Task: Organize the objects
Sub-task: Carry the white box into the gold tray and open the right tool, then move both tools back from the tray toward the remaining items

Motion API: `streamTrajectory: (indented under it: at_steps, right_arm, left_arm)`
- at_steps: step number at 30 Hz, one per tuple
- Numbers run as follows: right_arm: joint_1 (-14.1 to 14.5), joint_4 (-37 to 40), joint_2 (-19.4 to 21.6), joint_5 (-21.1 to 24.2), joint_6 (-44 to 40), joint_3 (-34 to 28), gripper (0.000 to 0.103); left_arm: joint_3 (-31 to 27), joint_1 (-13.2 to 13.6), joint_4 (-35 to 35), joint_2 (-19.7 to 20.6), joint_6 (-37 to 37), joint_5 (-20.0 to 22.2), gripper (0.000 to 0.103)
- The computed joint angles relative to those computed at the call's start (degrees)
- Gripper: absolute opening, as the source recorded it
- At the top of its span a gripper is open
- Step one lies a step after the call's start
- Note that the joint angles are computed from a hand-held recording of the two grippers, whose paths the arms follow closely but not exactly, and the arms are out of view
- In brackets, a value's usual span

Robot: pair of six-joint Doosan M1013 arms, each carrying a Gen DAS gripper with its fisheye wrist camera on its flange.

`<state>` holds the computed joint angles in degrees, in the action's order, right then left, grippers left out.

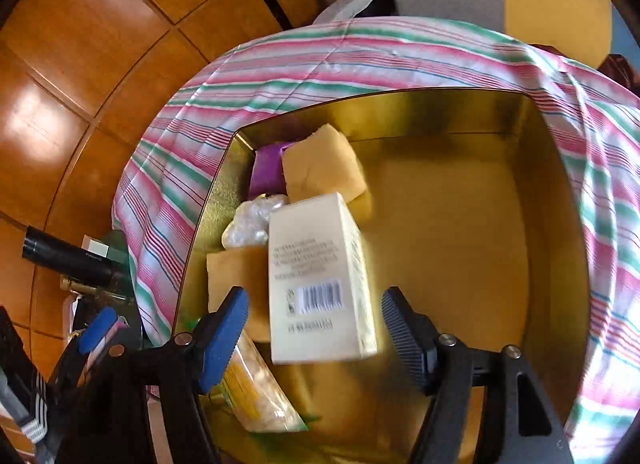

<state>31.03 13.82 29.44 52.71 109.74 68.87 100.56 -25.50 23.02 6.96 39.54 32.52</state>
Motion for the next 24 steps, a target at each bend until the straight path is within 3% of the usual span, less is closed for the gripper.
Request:
streamTrajectory:
  at_steps: [9,17,24]
  right_arm:
    - [0.93,-7.77,-6.50,-4.68,2.58,8.22,0.070]
    - [0.13,-14.80,-14.10,-12.66,9.13,17.77,0.070]
    - [-0.96,-24.29,-20.64,-15.38,17.92,25.40,0.070]
  left_arm:
    - [-0.88,-2.36,4.03,-0.37,-1.27,0.73,0.083]
    - [-1.81,-5.66,9.82,-0.70,-1.23,1.38,0.085]
    - [-3.19,-8.15,8.71,0.03,3.35,0.98,0.086]
